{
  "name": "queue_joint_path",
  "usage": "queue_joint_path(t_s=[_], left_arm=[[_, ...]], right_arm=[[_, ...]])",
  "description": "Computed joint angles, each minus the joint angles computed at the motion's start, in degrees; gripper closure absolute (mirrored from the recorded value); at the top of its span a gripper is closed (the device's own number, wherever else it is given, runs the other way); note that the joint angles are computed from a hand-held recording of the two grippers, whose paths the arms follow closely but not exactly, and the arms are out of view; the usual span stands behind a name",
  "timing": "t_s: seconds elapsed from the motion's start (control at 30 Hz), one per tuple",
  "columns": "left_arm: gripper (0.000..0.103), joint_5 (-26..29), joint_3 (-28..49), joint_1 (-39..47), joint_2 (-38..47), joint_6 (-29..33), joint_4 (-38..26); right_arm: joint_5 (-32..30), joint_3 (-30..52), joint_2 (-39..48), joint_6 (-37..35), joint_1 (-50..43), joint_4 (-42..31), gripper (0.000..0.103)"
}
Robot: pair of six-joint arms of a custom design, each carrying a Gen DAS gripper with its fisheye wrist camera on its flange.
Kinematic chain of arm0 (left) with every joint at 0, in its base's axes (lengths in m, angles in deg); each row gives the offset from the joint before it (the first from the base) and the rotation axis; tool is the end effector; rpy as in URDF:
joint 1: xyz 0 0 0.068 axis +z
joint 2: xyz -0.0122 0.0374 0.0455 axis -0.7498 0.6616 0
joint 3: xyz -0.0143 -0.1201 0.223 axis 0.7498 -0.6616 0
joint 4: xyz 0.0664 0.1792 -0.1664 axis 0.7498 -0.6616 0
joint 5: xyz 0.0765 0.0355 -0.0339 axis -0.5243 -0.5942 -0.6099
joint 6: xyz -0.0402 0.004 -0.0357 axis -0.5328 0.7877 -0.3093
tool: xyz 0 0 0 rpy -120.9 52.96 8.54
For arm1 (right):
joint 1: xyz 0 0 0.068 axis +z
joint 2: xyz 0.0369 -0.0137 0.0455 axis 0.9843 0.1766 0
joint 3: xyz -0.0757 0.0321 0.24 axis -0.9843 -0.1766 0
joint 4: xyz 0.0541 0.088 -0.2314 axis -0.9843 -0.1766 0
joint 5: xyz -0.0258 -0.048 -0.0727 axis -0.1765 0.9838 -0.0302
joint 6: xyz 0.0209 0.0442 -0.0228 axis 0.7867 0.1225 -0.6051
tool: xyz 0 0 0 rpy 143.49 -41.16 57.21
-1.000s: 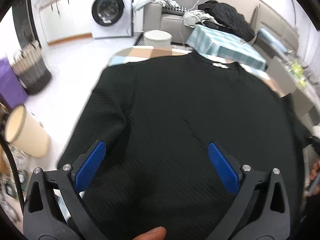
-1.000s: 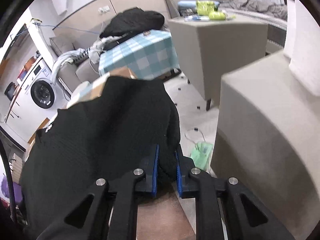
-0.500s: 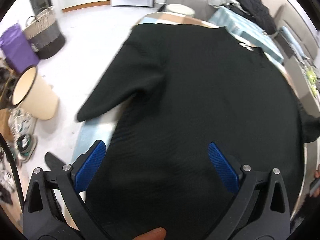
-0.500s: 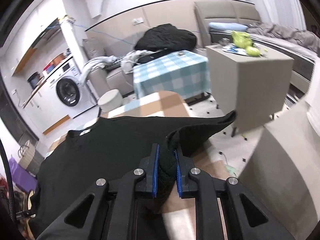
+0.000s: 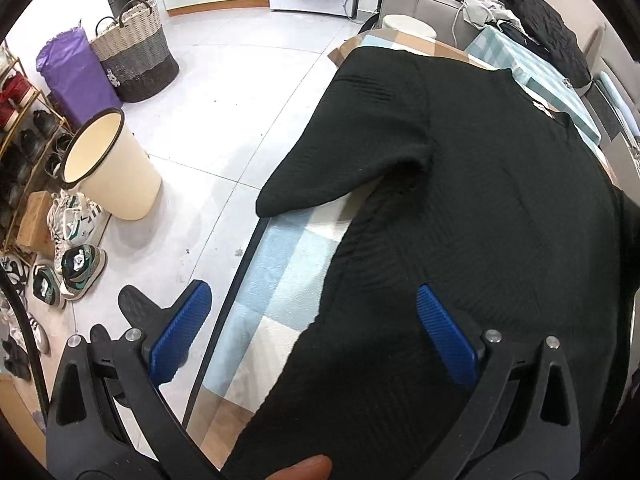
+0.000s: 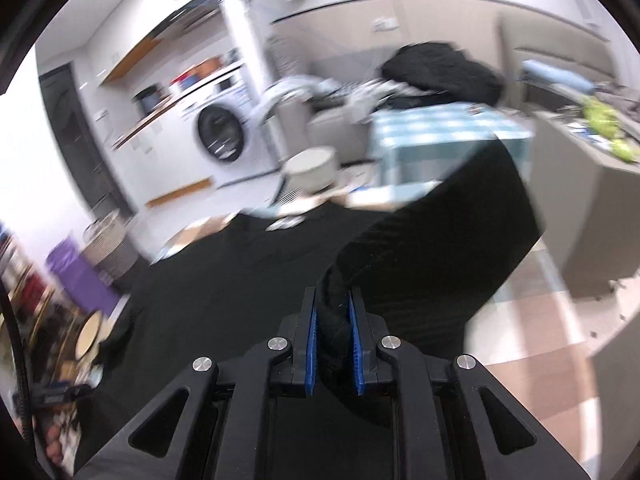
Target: Fold small clothes
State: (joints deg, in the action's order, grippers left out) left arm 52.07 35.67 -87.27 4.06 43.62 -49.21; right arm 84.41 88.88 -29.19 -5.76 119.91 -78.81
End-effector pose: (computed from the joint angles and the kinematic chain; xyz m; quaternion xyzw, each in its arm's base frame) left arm 0.1718 -0.1257 0.1929 -0.0287 0.9763 -0.0089 0.2143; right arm 0.1441 0.0968 0.2632 0.1899 0.8861 0.0657 0.4177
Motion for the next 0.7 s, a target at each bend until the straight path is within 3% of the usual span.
queue_joint_path(t_s=[0.23, 0.43, 0.57, 0.7], left_arm=[[0.002, 1.35, -0.38, 1.01, 0.35, 0.3, 0.81], [0.001, 2.33, 0.88, 0.31, 2.89, 0.03, 2.43], [0.001, 2.89, 1.14, 0.69, 4.12, 0.61, 4.08], [0.001, 3.01, 0.85, 2.17, 4.26, 0.85, 4.93]], right_arm=[[-9.78, 0.8, 13.31, -3.94, 1.88, 8.23, 0.086], [-8.9, -0.99, 10.97, -1.64, 1.82, 6.3, 0.082], [-8.11, -1.49, 11.1, 1.48, 1.62, 3.28, 0.068], [-9.72, -3.79, 9.62, 4.99, 0.42, 1.17, 0.068]])
